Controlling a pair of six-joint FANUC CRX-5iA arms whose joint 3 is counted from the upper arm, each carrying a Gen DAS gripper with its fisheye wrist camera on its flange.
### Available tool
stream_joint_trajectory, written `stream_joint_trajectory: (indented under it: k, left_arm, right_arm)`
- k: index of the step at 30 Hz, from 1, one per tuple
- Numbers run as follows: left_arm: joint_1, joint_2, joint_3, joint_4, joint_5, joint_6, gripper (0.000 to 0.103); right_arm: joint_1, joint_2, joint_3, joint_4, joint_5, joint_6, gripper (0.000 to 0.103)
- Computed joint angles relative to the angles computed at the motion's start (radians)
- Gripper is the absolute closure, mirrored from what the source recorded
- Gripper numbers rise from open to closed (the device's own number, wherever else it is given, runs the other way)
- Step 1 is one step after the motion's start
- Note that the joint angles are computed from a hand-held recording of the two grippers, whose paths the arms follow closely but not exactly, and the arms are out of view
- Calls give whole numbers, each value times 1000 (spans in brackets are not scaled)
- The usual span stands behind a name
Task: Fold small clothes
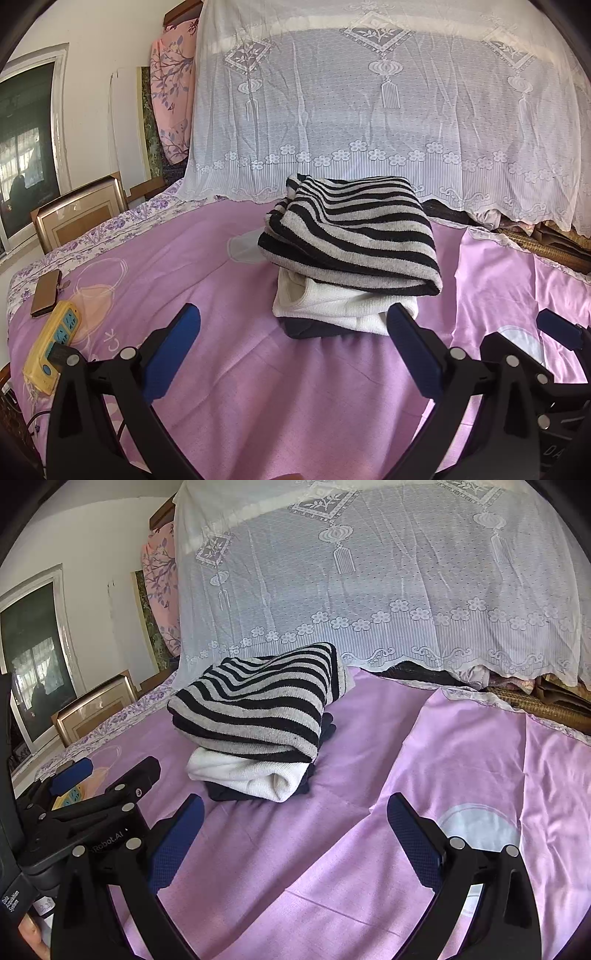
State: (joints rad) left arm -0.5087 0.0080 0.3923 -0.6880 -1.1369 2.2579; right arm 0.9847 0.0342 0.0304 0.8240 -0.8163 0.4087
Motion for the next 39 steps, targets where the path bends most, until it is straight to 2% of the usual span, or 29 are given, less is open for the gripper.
stream_joint_trajectory:
  k: [39]
  left_arm:
    - [7,5,5,-12,-13,-12,4]
  right_arm:
    - [8,3,-7,13,3,-13,3]
